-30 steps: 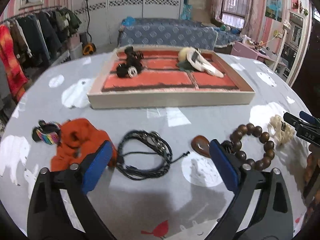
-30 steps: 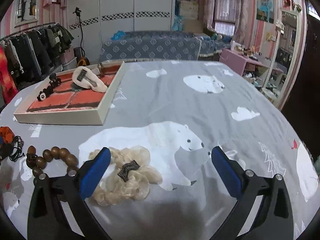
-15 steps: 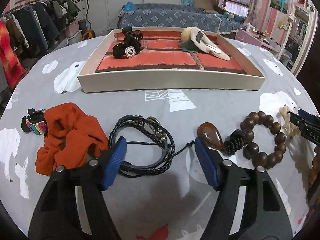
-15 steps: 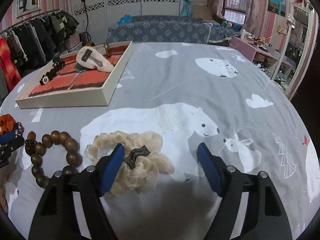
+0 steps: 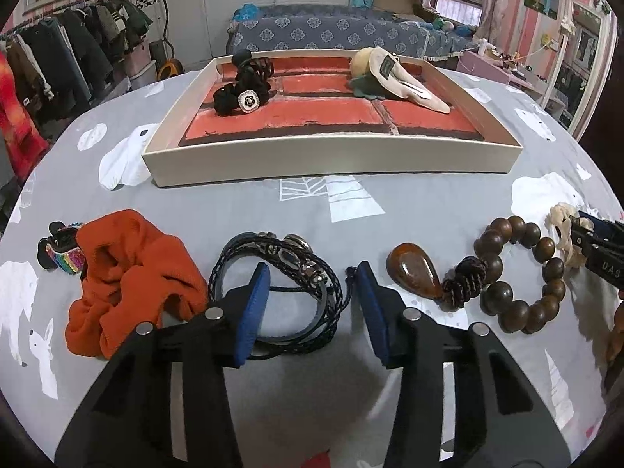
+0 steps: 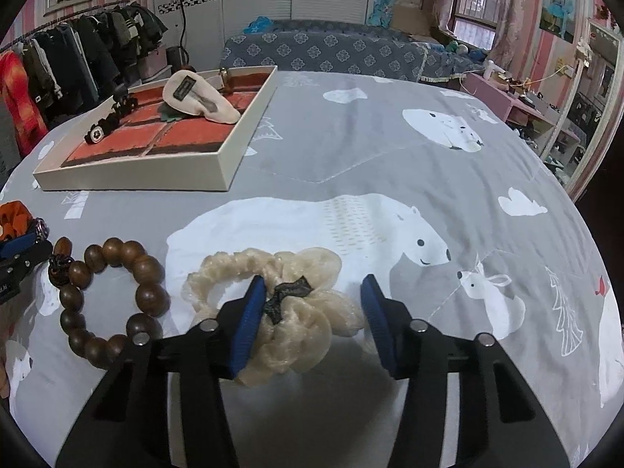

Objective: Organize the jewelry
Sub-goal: 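Close the left gripper on the black cord bracelet while the right grips the cream hair tie, then carry the cord bracelet and hair tie into the red tray and release both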

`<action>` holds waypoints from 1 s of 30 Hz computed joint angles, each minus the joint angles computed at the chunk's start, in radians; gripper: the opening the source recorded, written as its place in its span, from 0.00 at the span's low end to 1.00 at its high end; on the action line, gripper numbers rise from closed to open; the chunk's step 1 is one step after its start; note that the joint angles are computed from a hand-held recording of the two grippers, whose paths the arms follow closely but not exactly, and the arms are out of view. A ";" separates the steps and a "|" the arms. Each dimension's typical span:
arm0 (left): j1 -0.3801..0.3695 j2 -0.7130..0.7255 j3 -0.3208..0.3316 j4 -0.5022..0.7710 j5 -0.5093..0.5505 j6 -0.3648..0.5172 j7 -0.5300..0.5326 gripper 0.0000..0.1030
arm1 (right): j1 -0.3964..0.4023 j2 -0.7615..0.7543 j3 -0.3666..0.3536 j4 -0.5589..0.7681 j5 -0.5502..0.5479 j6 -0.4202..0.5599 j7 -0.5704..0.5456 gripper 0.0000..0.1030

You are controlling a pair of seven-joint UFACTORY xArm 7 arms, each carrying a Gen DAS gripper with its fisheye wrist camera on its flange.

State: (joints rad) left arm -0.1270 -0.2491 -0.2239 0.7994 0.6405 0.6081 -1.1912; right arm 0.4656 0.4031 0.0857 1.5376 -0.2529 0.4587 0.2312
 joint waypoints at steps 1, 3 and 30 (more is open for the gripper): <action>0.001 -0.001 -0.001 0.000 0.003 0.004 -0.004 0.39 | -0.002 -0.001 0.002 -0.001 0.002 -0.002 -0.004 0.46; 0.002 0.000 -0.005 0.003 0.011 0.015 -0.011 0.36 | -0.009 -0.001 0.010 -0.003 0.016 -0.005 -0.016 0.42; 0.006 -0.053 -0.035 -0.004 0.134 0.010 -0.095 0.10 | 0.029 -0.049 -0.042 -0.075 -0.047 -0.168 0.064 0.19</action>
